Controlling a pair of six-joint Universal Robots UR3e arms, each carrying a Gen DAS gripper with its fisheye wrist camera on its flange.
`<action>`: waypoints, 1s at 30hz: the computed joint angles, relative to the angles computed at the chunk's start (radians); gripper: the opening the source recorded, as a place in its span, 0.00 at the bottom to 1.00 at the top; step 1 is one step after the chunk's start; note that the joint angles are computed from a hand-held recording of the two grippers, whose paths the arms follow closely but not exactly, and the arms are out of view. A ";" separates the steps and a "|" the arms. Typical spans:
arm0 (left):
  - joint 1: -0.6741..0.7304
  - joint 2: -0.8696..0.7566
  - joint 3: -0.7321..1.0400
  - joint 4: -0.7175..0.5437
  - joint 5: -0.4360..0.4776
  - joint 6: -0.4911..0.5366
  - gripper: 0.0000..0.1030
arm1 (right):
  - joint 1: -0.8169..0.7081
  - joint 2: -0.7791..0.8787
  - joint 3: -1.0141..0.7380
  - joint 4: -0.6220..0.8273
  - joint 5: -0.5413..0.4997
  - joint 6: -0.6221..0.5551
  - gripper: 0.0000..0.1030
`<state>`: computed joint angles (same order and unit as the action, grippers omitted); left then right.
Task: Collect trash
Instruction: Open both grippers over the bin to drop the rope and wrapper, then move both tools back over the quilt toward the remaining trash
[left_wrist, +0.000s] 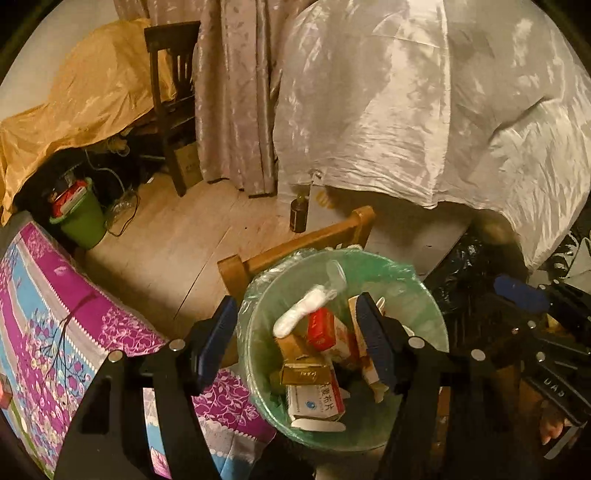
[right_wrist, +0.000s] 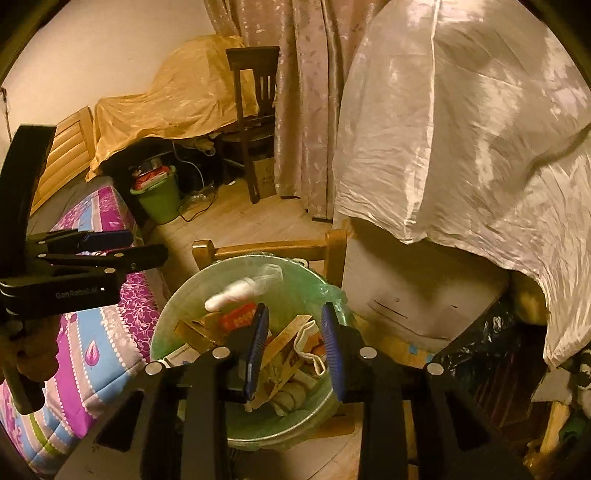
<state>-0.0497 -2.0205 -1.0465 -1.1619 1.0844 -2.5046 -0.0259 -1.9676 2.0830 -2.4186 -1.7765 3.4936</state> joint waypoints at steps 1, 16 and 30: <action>0.002 0.002 -0.009 0.006 0.003 0.000 0.62 | 0.001 0.000 0.001 0.000 -0.001 0.001 0.30; 0.239 0.256 -0.587 0.688 0.057 -0.077 0.68 | 0.390 0.309 -0.113 -0.360 -0.376 0.093 0.31; 0.822 0.322 -0.831 0.892 0.029 -0.049 0.69 | 0.729 0.981 -0.837 -0.402 -0.476 0.088 0.50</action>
